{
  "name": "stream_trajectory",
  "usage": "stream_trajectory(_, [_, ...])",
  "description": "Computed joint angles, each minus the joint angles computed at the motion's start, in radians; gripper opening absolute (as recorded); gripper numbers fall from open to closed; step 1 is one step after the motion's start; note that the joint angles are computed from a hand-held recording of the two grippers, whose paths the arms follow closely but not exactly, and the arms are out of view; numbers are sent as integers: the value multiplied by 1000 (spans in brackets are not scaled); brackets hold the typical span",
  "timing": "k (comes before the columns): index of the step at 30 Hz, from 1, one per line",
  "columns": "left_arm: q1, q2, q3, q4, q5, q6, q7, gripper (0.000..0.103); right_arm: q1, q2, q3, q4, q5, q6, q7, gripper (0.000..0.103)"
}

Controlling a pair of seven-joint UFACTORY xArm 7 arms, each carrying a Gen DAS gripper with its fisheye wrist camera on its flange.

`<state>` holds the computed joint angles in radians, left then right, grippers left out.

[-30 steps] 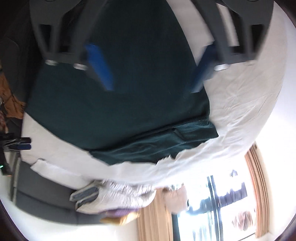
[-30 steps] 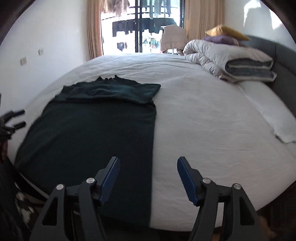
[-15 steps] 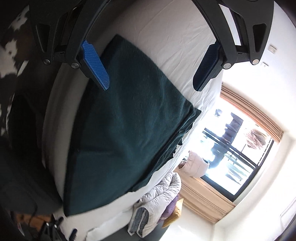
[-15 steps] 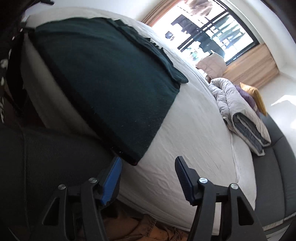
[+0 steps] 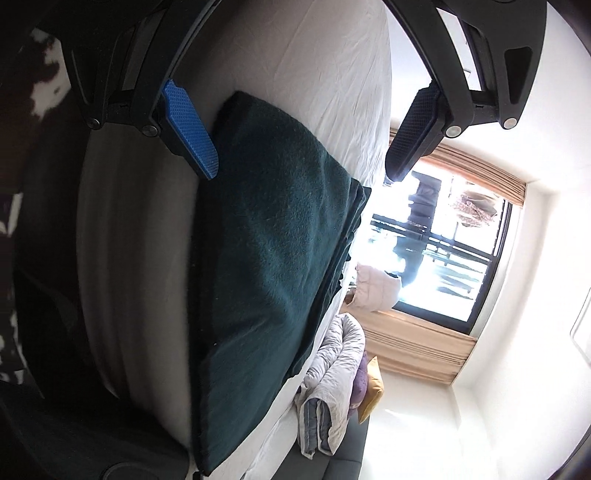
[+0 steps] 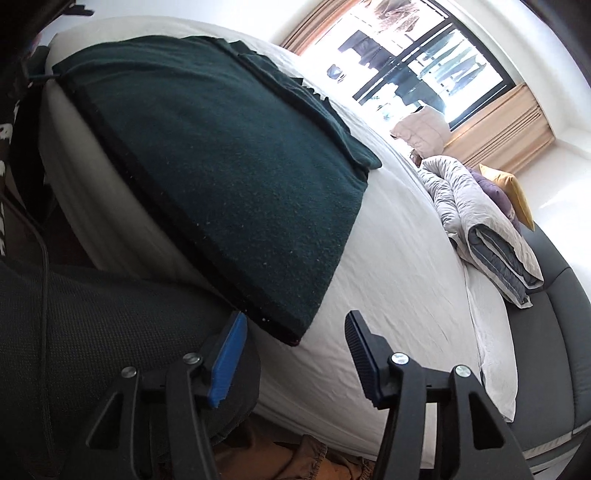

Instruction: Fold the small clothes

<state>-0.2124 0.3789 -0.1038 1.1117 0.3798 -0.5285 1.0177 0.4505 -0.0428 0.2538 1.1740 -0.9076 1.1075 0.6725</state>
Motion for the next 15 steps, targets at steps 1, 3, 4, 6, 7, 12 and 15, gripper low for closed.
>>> stream_trajectory(1, [11, -5, -2, -13, 19, -8, -1, 93, 1, 1, 1, 2, -2, -1, 5, 57])
stream_trajectory(3, [33, -19, -7, -35, 56, -13, -11, 93, 1, 8, 0, 13, -7, 1, 10, 57])
stream_trajectory(4, [9, -11, 14, -32, 23, -10, 24, 93, 1, 12, -2, 16, -10, -3, 13, 57])
stream_trajectory(6, [-62, 13, 69, -37, -93, -52, 131, 93, -1, 23, -8, 25, -15, -14, 15, 57])
stream_trajectory(7, [-79, 28, 76, -26, -131, -55, 159, 94, 0, 30, -10, 32, -16, -14, 16, 57])
stream_trajectory(12, [-26, 51, 12, -2, -73, -57, 112, 87, 11, 36, -12, 43, -27, -12, 21, 57])
stream_trajectory(15, [5, 25, -25, 19, -41, 47, 6, 43, 14, 31, -13, 41, -34, -9, 33, 57])
